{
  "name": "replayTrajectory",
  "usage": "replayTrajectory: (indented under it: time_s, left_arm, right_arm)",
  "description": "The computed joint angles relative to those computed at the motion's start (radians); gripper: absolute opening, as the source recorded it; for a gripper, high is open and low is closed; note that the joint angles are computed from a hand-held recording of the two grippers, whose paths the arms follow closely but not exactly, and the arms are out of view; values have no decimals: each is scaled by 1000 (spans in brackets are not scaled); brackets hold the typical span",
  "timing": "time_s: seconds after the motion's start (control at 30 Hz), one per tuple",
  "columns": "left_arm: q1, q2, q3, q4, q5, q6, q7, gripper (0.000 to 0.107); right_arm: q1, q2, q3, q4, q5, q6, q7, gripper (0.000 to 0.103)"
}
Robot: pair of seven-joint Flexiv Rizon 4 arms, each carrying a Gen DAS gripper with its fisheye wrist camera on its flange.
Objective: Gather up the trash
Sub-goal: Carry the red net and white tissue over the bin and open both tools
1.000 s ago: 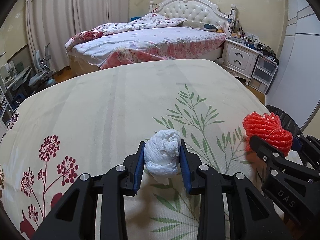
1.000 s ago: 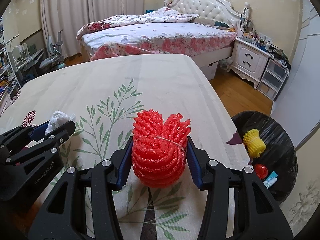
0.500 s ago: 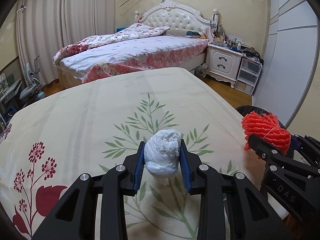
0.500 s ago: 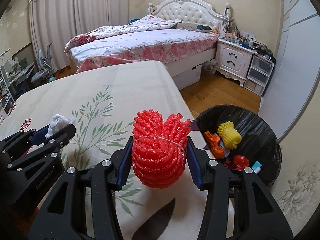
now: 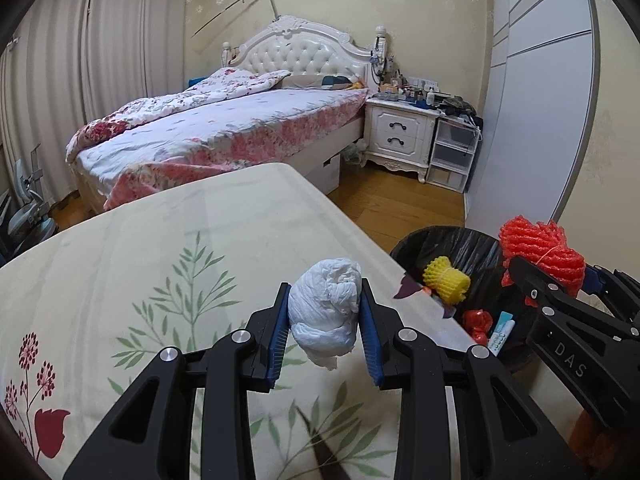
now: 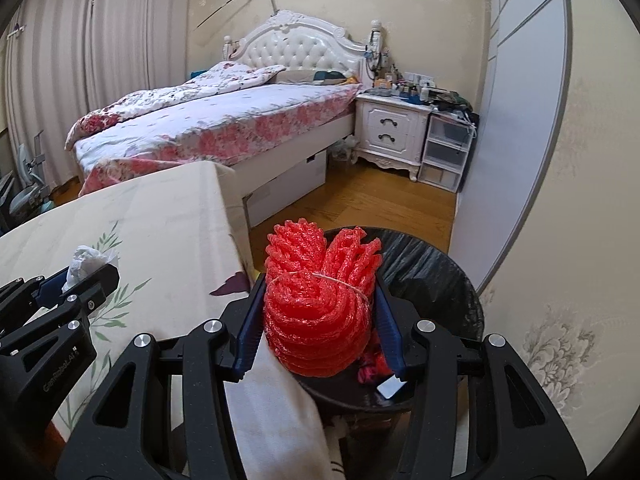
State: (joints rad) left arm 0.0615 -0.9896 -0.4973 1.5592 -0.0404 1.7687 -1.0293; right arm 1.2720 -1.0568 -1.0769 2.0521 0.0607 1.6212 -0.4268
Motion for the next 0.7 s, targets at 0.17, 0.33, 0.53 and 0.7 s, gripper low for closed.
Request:
replayTrajectory:
  time_s: [0.17, 0.33, 0.53, 0.7]
  left_arm:
    - [-39, -27, -14, -56, 5, -19, 27, 33]
    - [-78, -61, -22, -116, 2, -29, 61, 33]
    - [-151, -94, 17, -216, -40, -79, 95, 33]
    - [-201, -118, 49, -278, -75, -115, 127, 33]
  right_arm:
    - [-3, -37, -33, 4, 5, -28, 30, 48]
    - [-30, -62, -44, -6, 4, -43, 69, 49]
    - [-57, -88, -55, -20, -17, -77, 113, 49]
    - [-91, -88, -43, -30, -35, -93, 149, 49]
